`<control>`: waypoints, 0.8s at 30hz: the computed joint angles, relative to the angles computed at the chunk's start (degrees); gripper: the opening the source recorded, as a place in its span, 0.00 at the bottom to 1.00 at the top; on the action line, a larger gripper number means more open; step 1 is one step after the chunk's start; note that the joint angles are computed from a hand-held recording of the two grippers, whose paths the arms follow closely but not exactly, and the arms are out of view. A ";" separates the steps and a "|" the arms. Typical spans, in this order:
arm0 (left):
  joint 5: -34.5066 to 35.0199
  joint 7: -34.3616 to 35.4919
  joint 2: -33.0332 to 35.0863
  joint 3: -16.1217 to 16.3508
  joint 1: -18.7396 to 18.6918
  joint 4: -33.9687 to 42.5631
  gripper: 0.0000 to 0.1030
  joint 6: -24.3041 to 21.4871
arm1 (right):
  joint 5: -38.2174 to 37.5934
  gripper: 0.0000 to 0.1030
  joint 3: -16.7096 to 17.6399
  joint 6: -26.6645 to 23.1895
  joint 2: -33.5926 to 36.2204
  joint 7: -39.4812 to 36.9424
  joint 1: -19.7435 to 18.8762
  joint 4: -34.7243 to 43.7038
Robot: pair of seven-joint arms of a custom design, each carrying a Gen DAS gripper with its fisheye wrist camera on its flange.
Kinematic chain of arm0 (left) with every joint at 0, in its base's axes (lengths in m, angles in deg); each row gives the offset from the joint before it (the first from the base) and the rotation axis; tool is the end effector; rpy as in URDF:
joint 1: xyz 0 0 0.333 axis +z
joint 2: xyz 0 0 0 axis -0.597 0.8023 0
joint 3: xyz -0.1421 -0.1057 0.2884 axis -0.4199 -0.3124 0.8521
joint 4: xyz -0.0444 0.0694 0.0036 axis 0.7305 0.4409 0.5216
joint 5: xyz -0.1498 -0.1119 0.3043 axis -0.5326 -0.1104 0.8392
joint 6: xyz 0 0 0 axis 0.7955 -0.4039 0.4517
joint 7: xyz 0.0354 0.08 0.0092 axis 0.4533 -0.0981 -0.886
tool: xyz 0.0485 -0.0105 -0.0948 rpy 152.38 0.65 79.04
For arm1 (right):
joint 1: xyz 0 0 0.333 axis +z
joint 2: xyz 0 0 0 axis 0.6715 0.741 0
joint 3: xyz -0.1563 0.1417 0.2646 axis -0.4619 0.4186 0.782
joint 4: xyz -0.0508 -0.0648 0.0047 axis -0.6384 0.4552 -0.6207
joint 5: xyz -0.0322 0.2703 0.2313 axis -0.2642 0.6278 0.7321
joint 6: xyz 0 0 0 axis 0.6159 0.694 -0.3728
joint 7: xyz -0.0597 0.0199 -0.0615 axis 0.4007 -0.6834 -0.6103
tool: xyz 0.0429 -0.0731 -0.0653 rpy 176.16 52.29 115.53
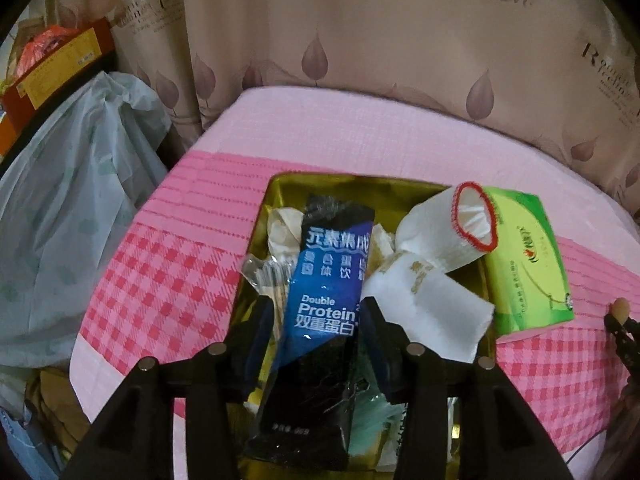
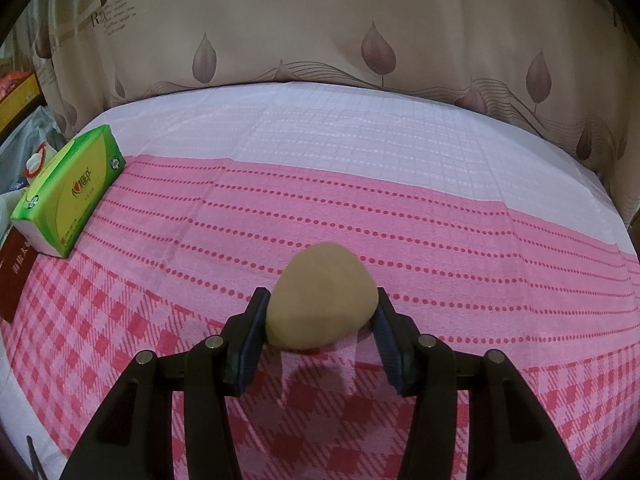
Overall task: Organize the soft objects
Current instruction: 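Carry the protein sachet into the gold tin and open the left tool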
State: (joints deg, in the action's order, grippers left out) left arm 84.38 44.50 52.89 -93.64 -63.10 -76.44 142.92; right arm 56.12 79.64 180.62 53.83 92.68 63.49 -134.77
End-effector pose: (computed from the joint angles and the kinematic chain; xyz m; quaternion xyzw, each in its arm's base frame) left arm 0.5692 -0.3590 0.5028 -0.7276 0.6266 -0.1698 0.2216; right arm 0.5750 0.2007 0.4211 -0.7046 0.6312 -0.2111 0.2459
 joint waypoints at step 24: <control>17.18 -15.30 -9.99 -3.41 -1.03 -13.14 0.48 -1.25 | -6.97 0.41 1.24 -1.73 -0.77 5.37 3.11 2.67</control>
